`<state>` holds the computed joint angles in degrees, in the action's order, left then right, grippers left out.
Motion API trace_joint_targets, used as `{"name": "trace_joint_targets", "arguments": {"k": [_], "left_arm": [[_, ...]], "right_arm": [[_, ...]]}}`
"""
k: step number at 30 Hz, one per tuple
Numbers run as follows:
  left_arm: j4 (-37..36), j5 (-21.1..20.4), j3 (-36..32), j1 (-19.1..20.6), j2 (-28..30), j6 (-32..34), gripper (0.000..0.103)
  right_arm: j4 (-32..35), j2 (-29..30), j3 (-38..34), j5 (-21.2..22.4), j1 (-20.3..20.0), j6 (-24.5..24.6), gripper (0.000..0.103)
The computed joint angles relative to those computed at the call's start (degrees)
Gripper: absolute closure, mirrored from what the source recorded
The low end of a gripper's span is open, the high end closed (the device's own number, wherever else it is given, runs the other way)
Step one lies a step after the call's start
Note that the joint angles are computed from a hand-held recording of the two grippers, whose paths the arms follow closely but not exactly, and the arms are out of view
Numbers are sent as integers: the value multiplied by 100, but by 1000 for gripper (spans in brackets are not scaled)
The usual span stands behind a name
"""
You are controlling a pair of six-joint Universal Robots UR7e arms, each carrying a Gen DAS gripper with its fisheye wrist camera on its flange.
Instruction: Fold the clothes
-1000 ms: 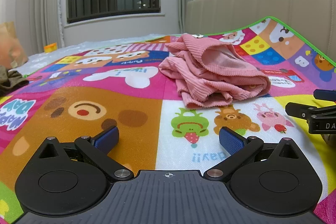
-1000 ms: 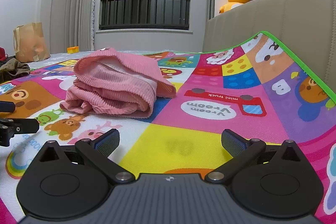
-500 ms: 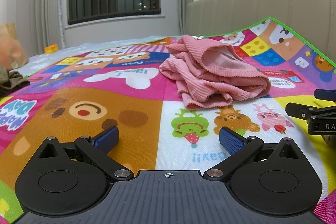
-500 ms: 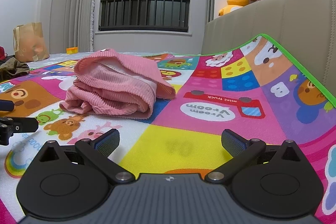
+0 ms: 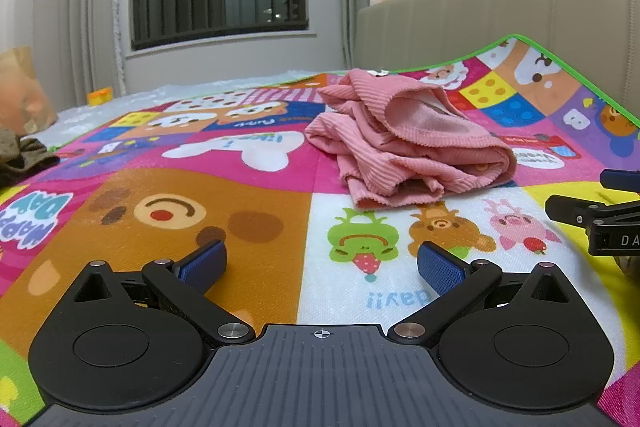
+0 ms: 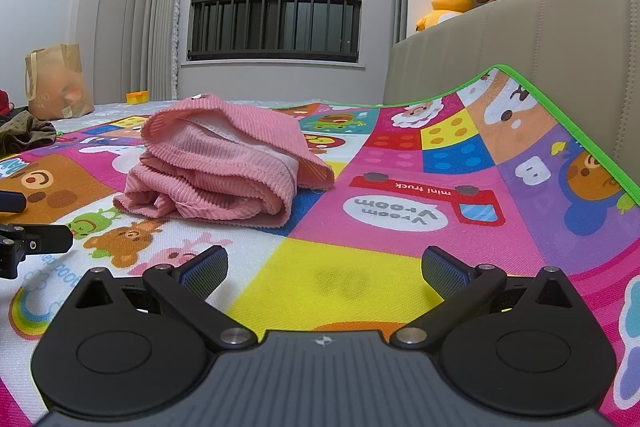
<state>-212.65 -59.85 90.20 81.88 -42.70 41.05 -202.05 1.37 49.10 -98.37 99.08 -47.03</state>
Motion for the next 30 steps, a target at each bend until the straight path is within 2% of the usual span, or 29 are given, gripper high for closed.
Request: {"name": "trace_joint_targets", "arguments": {"k": [12, 17, 30], "left_arm": [[2, 14, 5, 1, 0, -14, 0], [377, 211, -80, -19, -47, -195, 0], [388, 184, -59, -13, -65, -237, 0]], "right_arm": [[-5, -8, 14, 5, -1, 1, 0], [13, -22, 35, 4, -2, 31, 0], [29, -30, 38, 14, -4, 47, 0]]}}
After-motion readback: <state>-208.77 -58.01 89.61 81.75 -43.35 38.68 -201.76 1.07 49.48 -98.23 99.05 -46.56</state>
